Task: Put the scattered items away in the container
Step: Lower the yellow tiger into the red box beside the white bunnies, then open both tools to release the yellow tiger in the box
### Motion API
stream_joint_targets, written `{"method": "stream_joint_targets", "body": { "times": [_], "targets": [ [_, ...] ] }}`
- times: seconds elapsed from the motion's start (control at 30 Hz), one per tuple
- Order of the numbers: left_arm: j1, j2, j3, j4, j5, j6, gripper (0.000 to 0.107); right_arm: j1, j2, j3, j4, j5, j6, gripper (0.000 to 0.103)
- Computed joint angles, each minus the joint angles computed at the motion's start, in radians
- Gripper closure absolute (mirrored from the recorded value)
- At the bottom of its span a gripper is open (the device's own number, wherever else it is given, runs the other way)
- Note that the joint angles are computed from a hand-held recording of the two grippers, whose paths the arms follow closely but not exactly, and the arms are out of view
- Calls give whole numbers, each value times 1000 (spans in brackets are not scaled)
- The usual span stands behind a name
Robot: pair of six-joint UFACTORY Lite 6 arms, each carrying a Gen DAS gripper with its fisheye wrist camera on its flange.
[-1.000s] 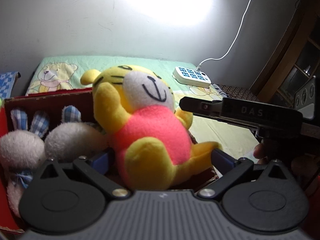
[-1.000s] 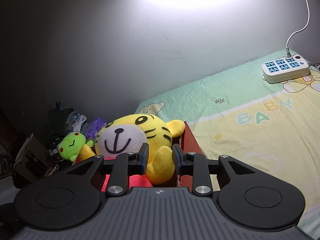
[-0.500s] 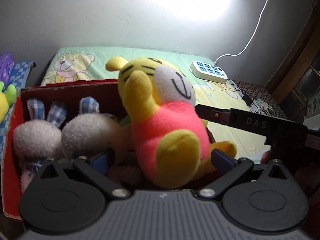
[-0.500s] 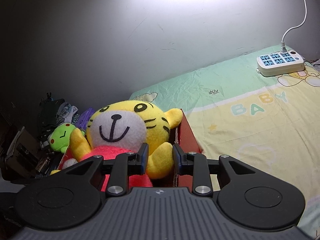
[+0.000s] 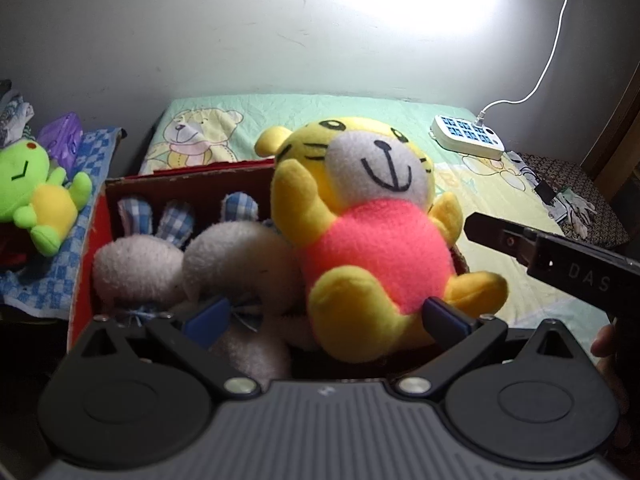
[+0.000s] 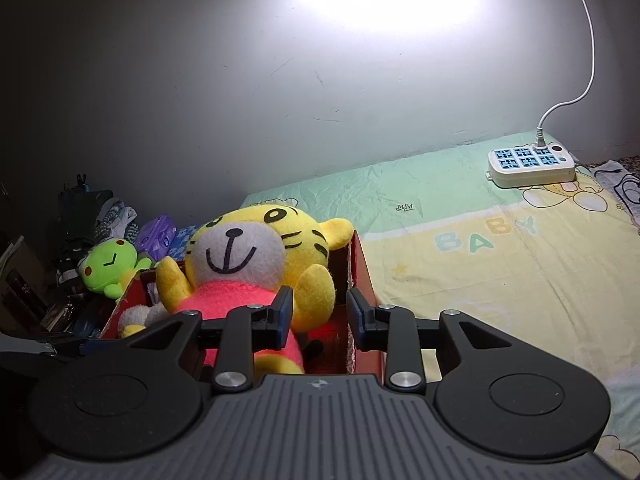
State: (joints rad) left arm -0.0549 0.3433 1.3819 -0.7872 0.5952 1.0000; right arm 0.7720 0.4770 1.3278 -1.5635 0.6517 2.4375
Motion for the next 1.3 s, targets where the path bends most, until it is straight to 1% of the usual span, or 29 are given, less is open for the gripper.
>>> {"method": "stream_joint_targets", "body": {
  "times": [0.17,0.3,0.57,0.67,0.73,0.8,0.9,1.13,1.3],
  "targets": [
    [-5,-39,-43,59,-44,-72,5,29,-32,-41,25,32,22,65],
    [-30,-84,-96,176,-112,-192,5,49,-57,-69,46,48,17,64],
    [-89,-178,-199,490,-195,-558,5,67,-98,-99,107,30,-71,63],
    [-128,-214,-231,650,-208,-758,5,65,-135,-136,100,4,-81,63],
    [-158,-228,-241,767,-200,-905,5,66,-160,-160,99,-9,-90,59],
    [-186,-239,-252,845,-185,-1014,5,61,-189,-190,92,-25,-99,57],
    [-233,-263,-278,942,-167,-1163,5,48,-235,-243,67,-61,-99,56],
    [-362,-314,-356,1220,-105,-1562,5,6,-318,-370,-26,-157,-31,56],
    [-452,-311,-395,1314,-51,-1741,5,-35,-358,-453,-135,-236,53,56]
  ]
}}
